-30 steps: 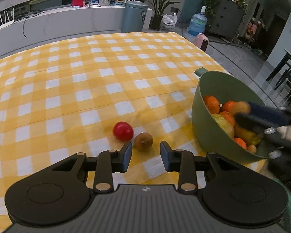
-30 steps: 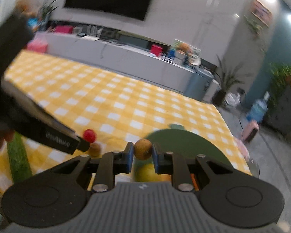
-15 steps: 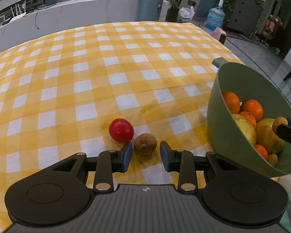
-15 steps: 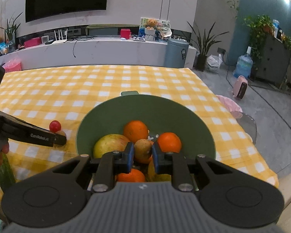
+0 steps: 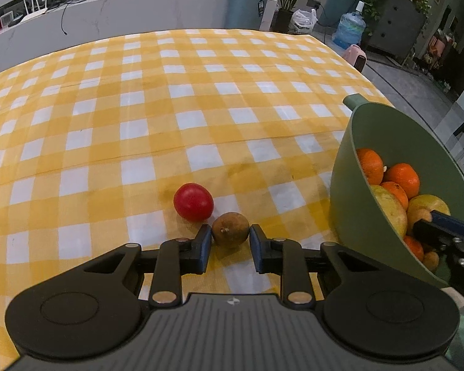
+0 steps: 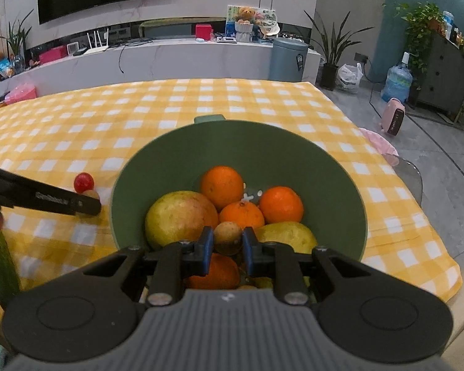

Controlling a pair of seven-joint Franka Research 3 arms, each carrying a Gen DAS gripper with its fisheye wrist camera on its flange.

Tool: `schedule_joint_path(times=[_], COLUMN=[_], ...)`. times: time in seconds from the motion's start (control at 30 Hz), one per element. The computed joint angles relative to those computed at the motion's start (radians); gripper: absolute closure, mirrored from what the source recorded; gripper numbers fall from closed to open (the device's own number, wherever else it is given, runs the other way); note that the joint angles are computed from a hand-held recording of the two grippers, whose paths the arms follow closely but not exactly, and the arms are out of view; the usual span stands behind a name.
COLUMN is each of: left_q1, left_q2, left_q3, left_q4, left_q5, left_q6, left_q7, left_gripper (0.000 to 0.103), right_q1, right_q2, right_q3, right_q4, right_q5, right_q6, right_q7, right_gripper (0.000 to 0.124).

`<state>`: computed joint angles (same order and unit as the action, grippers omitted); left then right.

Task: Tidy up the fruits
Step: 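Carry the kiwi over the green colander with the right tool while the left tool holds its kiwi, then release the kiwis into the green colander from both tools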

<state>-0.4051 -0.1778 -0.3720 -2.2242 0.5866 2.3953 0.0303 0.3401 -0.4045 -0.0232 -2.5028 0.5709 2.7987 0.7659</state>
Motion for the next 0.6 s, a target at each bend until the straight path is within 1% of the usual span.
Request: schedule_joint_path(times=[0.2, 0.3, 0.33, 0.37, 0.4, 0.5, 0.6], left_q1=[-0.005, -0.005, -0.004, -0.004, -0.004, -0.004, -0.007], left_q2=[-0.025, -0.037, -0.041, -0.043, -0.043, -0.031, 0.003], left_q3=[-0.004, -0.013, -0.016, -0.019, -0.022, -0.028, -0.032], left_q4=[0.002, 0.014, 0.018, 0.024, 0.034, 0.069, 0.123], left_q5=[-0.005, 0.004, 0.009, 0.016, 0.023, 0.044, 0.074], left_q6=[0.014, 0.008, 0.007, 0.006, 0.003, 0.0, -0.001], left_q7=[0.005, 0.005, 0.004, 0.004, 0.006, 0.018, 0.05], left_gripper=[0.073, 0.073, 0.073, 0.073, 0.073, 0.073, 0.073], right_q1=[0.005, 0.009, 0.016, 0.024, 0.03, 0.037, 0.011], right_q2=[0.008, 0.001, -0.005, -0.011, -0.019, -0.042, -0.057], right_q3=[-0.007, -0.011, -0.017, -0.025, -0.032, -0.046, -0.033], right_q4=[0.007, 0.003, -0.001, -0.005, -0.01, -0.02, -0.033], right_q5=[0.017, 0.029, 0.043, 0.058, 0.073, 0.109, 0.104], right_q6=[-0.006, -0.003, 0.005, 0.011, 0.019, 0.039, 0.095], right_q7=[-0.006, -0.018, -0.028, -0.04, -0.05, -0.064, -0.032], right_gripper=[0.107, 0.104, 0.1, 0.093, 0.09, 0.09, 0.089])
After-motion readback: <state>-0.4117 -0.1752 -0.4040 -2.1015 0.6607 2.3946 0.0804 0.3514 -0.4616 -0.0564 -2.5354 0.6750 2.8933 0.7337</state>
